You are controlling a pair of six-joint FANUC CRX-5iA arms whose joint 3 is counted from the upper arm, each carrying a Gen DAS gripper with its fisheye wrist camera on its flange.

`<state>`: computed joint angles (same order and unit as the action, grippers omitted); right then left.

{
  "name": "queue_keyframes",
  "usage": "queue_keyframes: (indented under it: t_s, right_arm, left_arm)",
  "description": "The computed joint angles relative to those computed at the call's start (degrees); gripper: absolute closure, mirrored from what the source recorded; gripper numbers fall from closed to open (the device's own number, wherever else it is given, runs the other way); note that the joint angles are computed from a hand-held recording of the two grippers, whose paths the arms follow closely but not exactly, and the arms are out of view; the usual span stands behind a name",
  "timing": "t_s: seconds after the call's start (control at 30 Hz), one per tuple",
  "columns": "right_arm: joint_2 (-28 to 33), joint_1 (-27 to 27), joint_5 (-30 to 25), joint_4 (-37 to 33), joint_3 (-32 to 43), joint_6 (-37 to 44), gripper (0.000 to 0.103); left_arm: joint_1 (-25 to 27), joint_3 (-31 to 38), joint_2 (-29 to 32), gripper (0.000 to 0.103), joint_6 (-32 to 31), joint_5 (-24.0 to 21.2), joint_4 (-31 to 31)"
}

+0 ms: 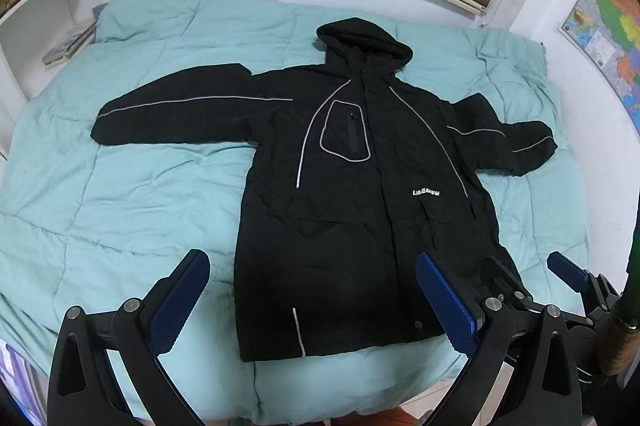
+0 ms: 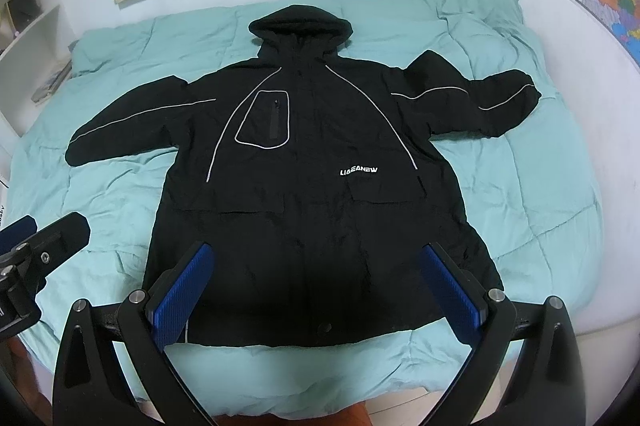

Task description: Fold large clothes

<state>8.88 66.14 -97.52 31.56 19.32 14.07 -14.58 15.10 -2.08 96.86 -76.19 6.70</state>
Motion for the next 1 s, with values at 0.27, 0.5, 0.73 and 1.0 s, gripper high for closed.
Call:
queue_keyframes:
  t_s: [0.27,0.5,0.73,1.0]
  right_arm:
    - [0.0,0.4,0.9,0.4,-0.3,-0.2,0.0]
    - [-0.6,-0.1,1.7,1.3,-1.2,0.6,0.0]
    - [-3.7,-2.4,5.0,2.1,-4.7,2.6,0.0]
    - [-10.2,-9.7,8.3,0.7,-10.5,8.6,0.0]
  left_arm:
    - [0.5,-0.2,-0.5,0.0,0.1,0.2,0.2]
    - [-0.4,0.8,0.1,0.0,1.8,0.5,-0.6]
    - [-4.4,5.1,3.0,0.0,6.0,1.0,-4.7]
    - [-13.7,17.0,12.1,0.0,14.7,-0.1,-11.3]
